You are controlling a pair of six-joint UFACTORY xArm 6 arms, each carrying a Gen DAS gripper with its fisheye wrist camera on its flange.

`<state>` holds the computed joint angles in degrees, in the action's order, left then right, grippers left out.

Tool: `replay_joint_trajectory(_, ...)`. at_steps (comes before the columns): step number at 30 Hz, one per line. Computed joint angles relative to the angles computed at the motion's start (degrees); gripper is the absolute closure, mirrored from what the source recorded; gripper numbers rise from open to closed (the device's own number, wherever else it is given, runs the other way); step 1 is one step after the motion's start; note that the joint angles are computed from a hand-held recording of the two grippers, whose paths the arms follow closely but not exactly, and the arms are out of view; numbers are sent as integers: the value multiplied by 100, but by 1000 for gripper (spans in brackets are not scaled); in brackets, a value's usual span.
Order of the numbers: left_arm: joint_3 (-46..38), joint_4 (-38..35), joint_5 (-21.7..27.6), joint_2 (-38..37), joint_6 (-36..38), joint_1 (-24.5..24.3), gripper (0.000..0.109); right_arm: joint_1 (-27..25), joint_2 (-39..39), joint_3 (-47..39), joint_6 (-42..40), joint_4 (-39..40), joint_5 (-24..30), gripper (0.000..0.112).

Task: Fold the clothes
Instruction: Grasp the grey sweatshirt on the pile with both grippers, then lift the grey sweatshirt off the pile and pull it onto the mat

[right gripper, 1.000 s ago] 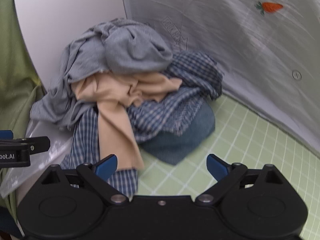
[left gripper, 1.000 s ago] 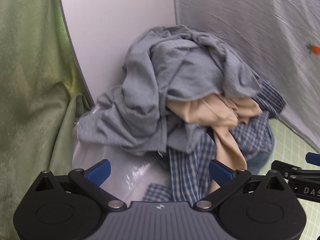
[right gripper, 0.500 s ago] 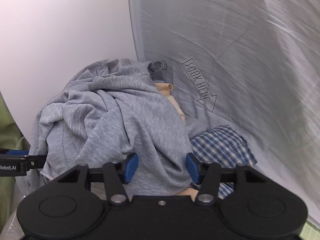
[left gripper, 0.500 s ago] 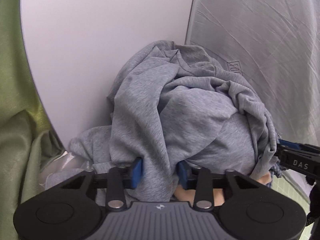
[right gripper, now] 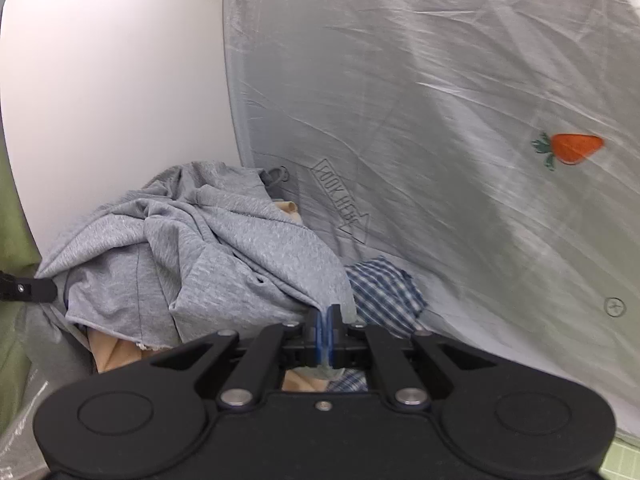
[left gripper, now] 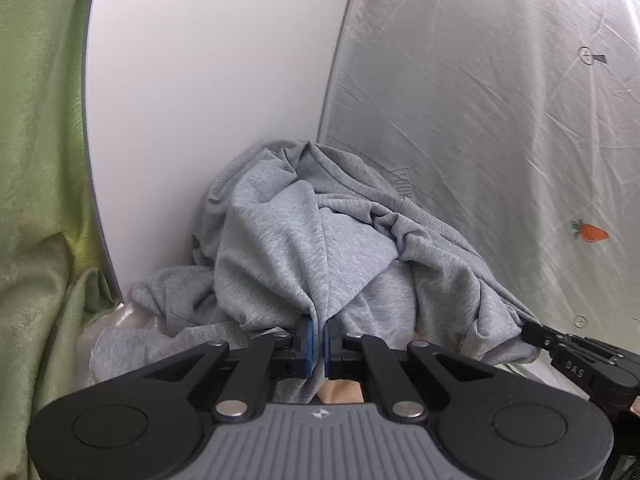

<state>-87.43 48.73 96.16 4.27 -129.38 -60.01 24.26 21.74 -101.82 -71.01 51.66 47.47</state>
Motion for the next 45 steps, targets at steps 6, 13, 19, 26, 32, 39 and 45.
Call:
replay_joint_trajectory(6,9,-328,-948,288,-252,27,100,-333,6,235,912,-1148,39,110)
replay_joint_trajectory(13,-358,-12,335,373,-271,-238,44,-255,-19,158,1011,-753,214,75)
replay_joint_trajectory(19,307,188,534,-195,-414,61,29,122,496,-797,1265,-438,623,41)
replay_joint_trajectory(26,1727,-3,-585,-1056,-1260,596,29,598,1042,-1293,1600,-969,517,33)
replay_joint_trajectory(32,1960,475,-738,-1116,-1691,447,105,492,837,-924,1065,-347,499,104)
replay_joint_trajectory(39,827,757,452,-488,-1012,-60,107,141,24,-36,-138,940,69,107)
replay_joint_trajectory(45,-279,1289,1049,188,-616,-567,107,-401,-321,215,23,1411,72,107)
